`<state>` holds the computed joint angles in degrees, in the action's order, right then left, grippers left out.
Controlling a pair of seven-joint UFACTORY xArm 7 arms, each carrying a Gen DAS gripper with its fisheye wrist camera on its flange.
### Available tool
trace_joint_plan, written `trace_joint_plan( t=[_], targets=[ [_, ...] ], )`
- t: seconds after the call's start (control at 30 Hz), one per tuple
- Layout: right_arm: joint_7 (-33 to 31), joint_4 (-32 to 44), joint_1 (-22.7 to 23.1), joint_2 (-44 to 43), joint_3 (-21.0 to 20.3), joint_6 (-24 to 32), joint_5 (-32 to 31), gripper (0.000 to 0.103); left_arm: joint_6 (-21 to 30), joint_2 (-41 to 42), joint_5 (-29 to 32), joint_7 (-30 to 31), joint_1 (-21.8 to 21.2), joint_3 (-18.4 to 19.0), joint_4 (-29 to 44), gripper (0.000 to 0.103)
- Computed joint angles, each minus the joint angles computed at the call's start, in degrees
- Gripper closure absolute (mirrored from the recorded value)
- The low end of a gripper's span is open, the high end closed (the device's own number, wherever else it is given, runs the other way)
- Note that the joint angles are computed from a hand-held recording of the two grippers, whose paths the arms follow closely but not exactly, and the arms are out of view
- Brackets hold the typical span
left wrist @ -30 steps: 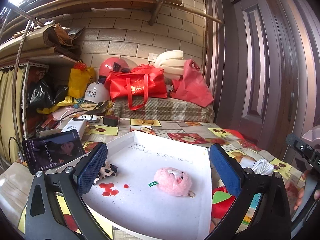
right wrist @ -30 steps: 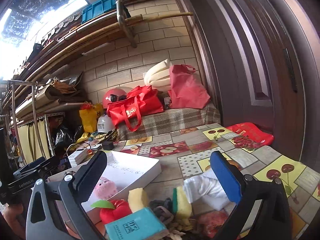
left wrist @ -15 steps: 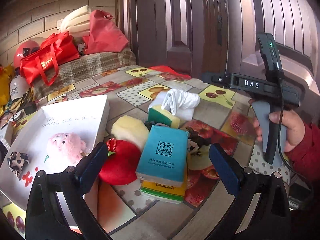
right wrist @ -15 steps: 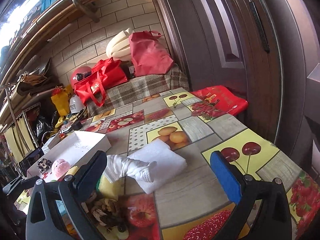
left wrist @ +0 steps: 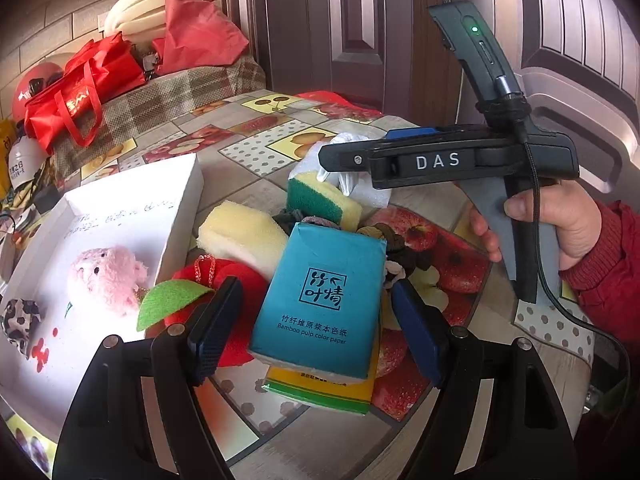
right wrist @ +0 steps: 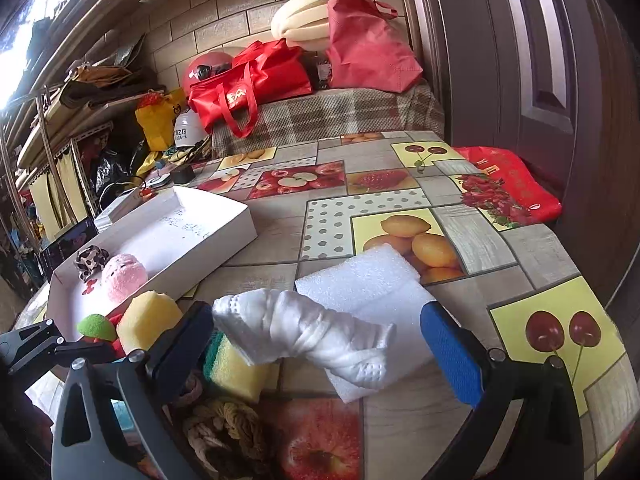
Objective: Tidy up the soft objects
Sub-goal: 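Grasp the blue tissue pack with the left tool while the right tool grasps the white sock, then carry blue tissue pack and white sock into the white box and release both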
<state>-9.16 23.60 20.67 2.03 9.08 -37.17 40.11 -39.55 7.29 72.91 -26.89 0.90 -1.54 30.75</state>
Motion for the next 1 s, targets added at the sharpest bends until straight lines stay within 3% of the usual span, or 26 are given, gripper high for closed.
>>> trace_joint_plan(
  t=[0.03,0.07,0.1,0.13,0.17,0.2,0.33,0.5,0.67,0.77,0.87,1.0],
  targets=[
    [0.68,0.41,-0.63,-0.09,-0.48,2.49,-1.45,0.009,0.14,0.07,0.24,-0.22,0.0,-0.02,0.15,0.026],
    [2.24,0.34,-1.33,-0.32,-0.91,4.15,-3.77,0.025,0.09,0.11,0.27,-0.25,0.03,-0.01,0.19,0.029],
    [3.66,-0.08,-1.72,-0.51,-1.04,4.02,-5.46,0.03,-0.25,0.24,0.5,-0.51,0.14,0.04,0.31,0.045],
    [4.78,-0.92,-1.84,-0.75,-0.95,2.53,-6.82,0.036,-0.81,0.77,1.85,-1.86,0.35,0.06,1.14,0.046],
    [4.02,-1.43,-1.54,-1.0,-0.56,1.35,-6.31,0.049,-1.43,1.11,2.48,-2.55,0.59,0.22,1.49,0.047],
    [2.86,-1.86,-1.07,-1.13,-0.04,0.16,-5.17,0.053,-2.44,1.37,2.54,-2.67,0.86,0.42,1.52,0.05],
    [0.74,-3.69,1.26,-0.67,1.86,-9.38,-0.6,0.055,-6.86,1.46,-0.81,0.0,1.94,1.14,-0.21,0.053],
    [2.54,-5.88,3.71,0.99,2.84,-21.6,2.54,0.055,-13.09,0.99,-6.85,7.06,2.9,1.55,-4.1,0.053],
    [6.92,-7.72,5.57,1.2,3.68,-27.77,4.24,0.055,-17.42,0.69,-12.08,12.56,3.14,1.62,-6.96,0.053],
    [8.18,-7.93,6.83,1.75,4.27,-30.83,5.47,0.055,-20.12,1.62,-12.47,11.72,4.15,2.04,-6.77,0.053],
    [7.56,-7.15,7.92,2.34,4.65,-31.7,6.33,0.055,-21.28,2.49,-13.04,9.98,5.06,2.37,-6.2,0.053],
    [5.64,-5.7,9.54,3.62,5.12,-32.82,7.97,0.055,-23.16,2.75,-17.69,13.97,5.12,2.34,-7.54,0.053]
  ],
)
